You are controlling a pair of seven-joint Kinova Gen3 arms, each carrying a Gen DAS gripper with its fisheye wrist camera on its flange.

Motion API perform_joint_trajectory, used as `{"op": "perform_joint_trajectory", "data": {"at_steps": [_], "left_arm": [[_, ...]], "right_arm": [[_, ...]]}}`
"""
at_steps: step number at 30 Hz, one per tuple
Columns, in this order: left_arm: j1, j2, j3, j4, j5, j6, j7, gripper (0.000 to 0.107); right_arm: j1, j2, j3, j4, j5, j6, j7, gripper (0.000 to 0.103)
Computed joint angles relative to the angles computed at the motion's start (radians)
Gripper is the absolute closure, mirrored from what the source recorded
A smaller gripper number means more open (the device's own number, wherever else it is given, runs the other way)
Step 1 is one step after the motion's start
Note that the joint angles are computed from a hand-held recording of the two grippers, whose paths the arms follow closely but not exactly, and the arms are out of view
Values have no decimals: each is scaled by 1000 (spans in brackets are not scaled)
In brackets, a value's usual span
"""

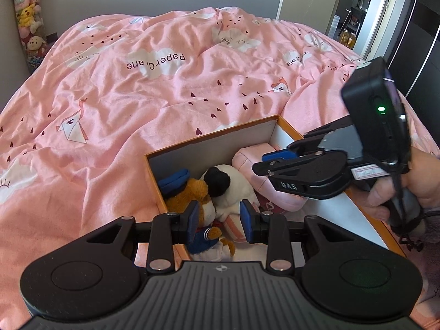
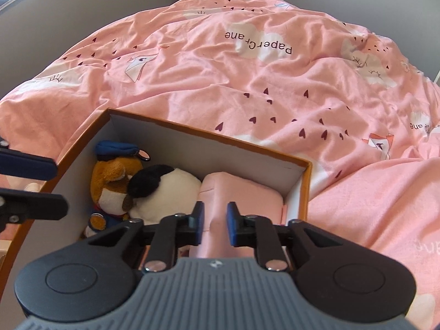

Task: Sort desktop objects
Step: 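Push the pink items flat inside the box with the right gripper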

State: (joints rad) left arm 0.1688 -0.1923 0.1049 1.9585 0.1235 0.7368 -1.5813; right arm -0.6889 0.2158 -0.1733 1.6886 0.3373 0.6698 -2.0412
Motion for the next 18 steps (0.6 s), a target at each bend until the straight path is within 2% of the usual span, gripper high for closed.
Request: {"op": "perform_joint_trajectory", "data": {"at_steps": [6, 10, 14, 18], "left_arm": [[-9, -39, -24, 20, 16, 9, -10, 71], [-14, -50, -38, 30, 36, 5, -28, 71], [-19, -59, -45, 39, 48, 3, -44, 71], [-26, -65, -47, 44, 52, 3, -51, 71]], "right_arm": [[-70, 61, 18, -61, 99, 100, -36, 95], [-95, 106, 28, -102, 120, 161, -51, 95], [-95, 132, 31, -125, 103, 182, -49, 95], [-84, 152, 37, -123, 71, 163, -49, 95]]}}
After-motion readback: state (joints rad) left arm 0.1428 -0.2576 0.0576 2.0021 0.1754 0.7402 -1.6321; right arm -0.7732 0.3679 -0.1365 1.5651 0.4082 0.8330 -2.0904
